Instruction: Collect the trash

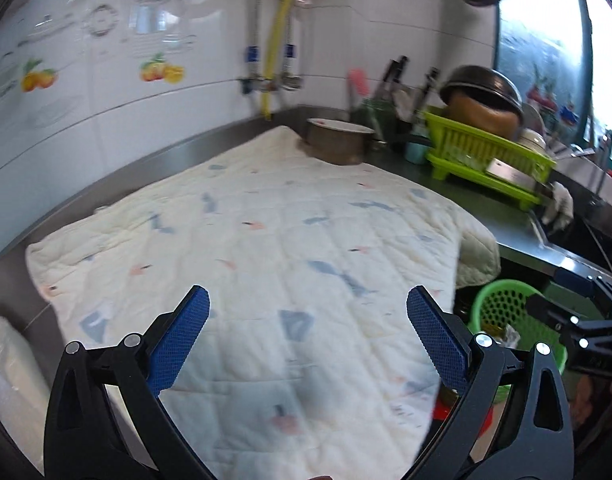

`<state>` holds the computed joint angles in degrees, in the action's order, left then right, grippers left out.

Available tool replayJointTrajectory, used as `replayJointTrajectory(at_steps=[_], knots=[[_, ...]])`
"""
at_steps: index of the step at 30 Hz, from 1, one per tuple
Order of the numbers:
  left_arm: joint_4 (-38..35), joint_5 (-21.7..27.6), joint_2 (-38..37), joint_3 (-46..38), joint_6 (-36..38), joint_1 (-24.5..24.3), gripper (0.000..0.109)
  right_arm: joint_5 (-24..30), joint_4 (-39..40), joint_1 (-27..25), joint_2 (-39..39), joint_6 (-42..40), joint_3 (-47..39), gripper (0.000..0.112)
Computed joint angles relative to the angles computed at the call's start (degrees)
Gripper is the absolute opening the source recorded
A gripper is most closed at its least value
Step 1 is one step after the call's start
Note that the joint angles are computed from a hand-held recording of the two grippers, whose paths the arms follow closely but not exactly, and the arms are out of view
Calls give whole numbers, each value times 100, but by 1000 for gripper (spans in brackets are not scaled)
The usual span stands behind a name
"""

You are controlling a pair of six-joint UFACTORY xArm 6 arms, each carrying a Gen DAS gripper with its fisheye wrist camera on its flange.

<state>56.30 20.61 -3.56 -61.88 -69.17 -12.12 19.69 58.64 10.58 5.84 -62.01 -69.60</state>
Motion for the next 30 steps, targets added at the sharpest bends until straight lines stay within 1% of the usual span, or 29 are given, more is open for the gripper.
replayJointTrajectory(at_steps=[2, 5, 8, 13, 17, 30], knots=[[260, 234, -175, 128, -192, 29, 98, -122, -74, 106, 5, 48, -19, 91], [463, 283, -380, 321, -370, 93, 98, -244, 74, 237, -16, 2, -43, 91], [652, 244, -552, 512, -543, 135, 98, -196, 256, 285, -80, -38, -24, 91], [665, 122, -714, 735, -682, 237, 98, -233, 379, 362, -196, -58, 73, 92], [781, 104, -830, 856, -839, 289, 98, -302, 311, 430, -259, 12, 145, 92], [846, 163, -991, 1019, -912, 285, 98, -283, 192, 498, -287, 82, 191, 92]])
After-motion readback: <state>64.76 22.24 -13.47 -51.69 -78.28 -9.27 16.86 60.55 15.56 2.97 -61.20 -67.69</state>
